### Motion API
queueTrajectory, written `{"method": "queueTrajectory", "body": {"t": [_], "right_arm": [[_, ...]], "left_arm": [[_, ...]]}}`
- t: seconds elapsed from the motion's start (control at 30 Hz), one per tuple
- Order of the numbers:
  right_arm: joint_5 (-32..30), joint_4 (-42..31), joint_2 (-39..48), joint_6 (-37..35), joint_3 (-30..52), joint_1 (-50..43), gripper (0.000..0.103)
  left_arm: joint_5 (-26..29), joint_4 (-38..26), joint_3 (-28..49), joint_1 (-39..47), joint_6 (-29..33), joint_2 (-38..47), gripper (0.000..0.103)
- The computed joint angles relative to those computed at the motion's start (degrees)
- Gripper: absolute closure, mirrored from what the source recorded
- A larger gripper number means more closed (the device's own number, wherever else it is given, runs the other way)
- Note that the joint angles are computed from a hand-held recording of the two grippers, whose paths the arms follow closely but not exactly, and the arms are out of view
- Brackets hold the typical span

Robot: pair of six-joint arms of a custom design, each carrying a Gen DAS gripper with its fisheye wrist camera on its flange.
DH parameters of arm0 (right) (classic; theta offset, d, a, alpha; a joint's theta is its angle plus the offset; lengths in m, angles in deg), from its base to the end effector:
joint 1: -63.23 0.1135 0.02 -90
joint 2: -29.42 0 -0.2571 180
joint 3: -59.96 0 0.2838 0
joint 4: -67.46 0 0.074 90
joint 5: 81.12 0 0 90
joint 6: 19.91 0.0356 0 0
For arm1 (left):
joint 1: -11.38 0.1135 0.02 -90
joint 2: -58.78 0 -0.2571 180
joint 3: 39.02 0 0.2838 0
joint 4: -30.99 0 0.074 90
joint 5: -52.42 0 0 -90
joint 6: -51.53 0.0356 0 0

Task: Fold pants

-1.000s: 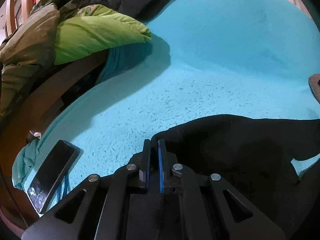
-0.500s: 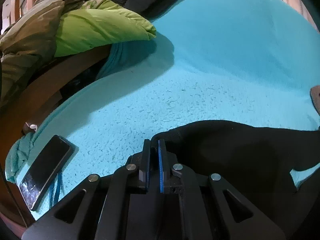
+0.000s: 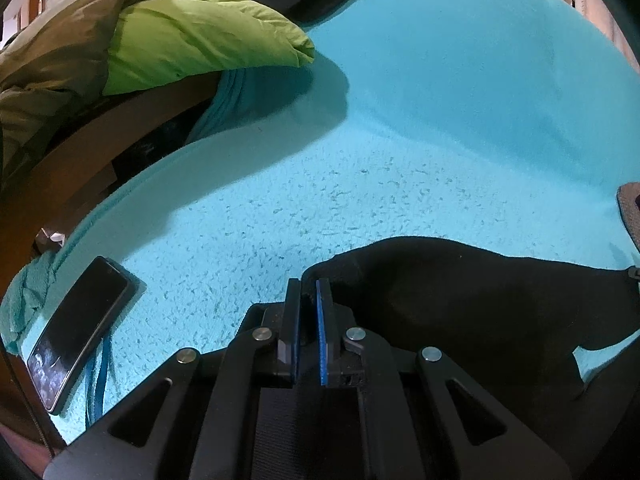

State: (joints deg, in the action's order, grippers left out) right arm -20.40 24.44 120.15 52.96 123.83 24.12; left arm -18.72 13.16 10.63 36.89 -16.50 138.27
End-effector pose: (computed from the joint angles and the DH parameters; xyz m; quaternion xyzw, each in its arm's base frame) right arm 0.2535 -0.1837 0.1437 0.1383 0.9436 0.1398 0.2664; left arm 0.2683 0.1153 0.1455 0.0307 0.9213 0.0035 0.3875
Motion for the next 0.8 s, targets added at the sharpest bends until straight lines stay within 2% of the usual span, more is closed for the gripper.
{"method": "queueTrajectory", "body": {"t": [0.27, 0.43, 0.67, 0.8], "right_arm": [[-1.0, 3.0, -11.0, -6.9, -6.4, -1.4, 0.097], [-4.2, 2.8, -19.4, -10.7, -13.0, -4.8, 0.097], [-10.2, -6.1, -29.5, -21.1, -17.4, -13.7, 0.097], [-13.6, -12.0, -30.2, -28.5, -17.4, -19.4, 0.098]], "left_arm": [[2.9, -1.4, 1.3, 2.5, 0.1, 0.6, 0.099], [7.9, -5.0, 1.5, 7.0, 2.1, -0.6, 0.099], [14.4, -10.3, 1.8, 14.2, 7.7, -2.1, 0.099], [18.1, -14.1, 2.7, 18.6, 13.1, -1.5, 0.099]]}}
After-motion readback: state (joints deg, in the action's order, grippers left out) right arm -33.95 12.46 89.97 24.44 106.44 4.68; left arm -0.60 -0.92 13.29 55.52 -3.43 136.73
